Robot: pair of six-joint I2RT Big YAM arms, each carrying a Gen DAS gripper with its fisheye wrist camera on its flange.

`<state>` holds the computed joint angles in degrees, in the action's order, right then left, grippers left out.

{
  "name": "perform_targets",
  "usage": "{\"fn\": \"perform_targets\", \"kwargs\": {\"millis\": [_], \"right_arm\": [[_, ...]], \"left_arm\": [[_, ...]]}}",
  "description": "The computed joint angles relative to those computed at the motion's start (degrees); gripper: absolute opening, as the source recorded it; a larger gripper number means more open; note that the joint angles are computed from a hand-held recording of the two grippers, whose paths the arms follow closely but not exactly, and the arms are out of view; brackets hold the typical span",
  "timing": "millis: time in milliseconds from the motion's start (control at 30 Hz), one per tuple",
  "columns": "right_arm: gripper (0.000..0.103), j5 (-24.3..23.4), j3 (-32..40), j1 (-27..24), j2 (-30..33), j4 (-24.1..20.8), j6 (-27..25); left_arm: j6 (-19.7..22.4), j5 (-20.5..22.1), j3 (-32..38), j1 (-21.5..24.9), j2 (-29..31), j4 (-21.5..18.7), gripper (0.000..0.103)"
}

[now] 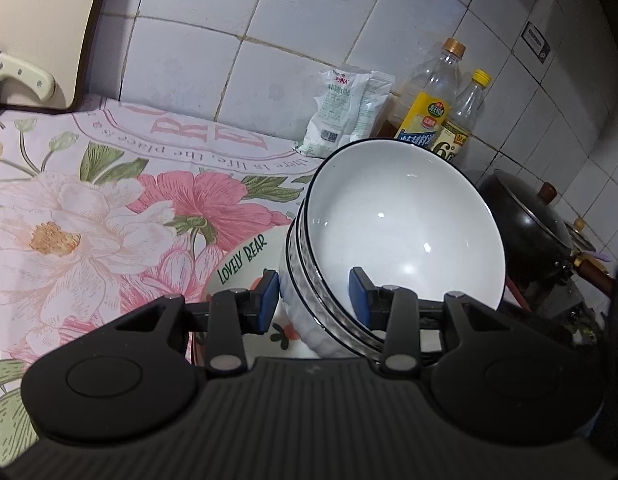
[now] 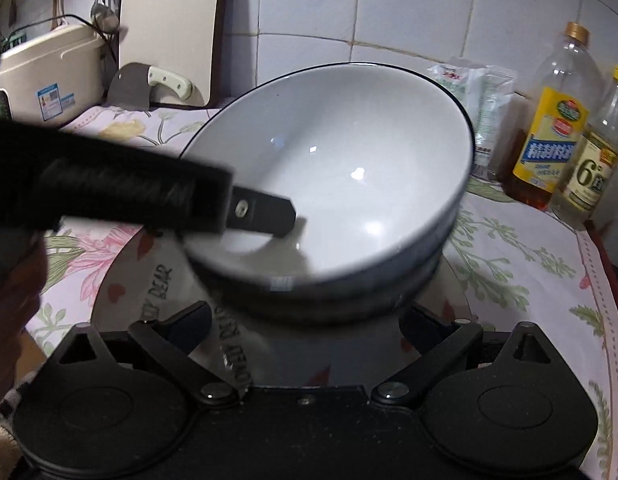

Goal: Organize plates and bowls
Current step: 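Carry the bowl stack over the pink bear plate and lower it, then open the left gripper and pull it back from the bowls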

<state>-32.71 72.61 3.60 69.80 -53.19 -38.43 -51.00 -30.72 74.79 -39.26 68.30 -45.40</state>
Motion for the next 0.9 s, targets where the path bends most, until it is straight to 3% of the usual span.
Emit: {"fn": "perform_targets", "kwargs": {"millis": [167, 400, 567, 767, 867, 900], "right_arm": [[0.101, -3.79, -5.4, -2.68, -3.69, 6.95, 3.71], [0.101, -12.55, -9.81, -7.33, -8.16, 13.3, 13.63], [0.101, -13.07, -12.85, -8.09, -12.56, 16.71, 16.78], [0.101, -12.55, -15.44, -10.27, -18.42, 15.69, 15.17], [0.101, -13.72, -16.34, -12.19, -20.94, 14.75, 14.51], [0.101, -14.03, -16.37, -12.93, -21.54, 13.95, 14.38]], "left_arm": [[-0.08, -3.79, 2.0, -1.25, 1.5, -2.29, 0.037], [2.36, -6.27, 3.23, -3.53, 0.21, -3.93, 0.049], [2.77, -11.93, 4.41, -8.28, -1.34, -7.05, 0.054], [-0.72, -17.45, 4.59, -14.5, -3.48, -11.56, 0.061], [-3.39, -20.7, 5.63, -17.97, -3.42, -16.87, 0.061], [-5.13, -22.84, 6.75, -19.43, -2.73, -20.66, 0.061]]}}
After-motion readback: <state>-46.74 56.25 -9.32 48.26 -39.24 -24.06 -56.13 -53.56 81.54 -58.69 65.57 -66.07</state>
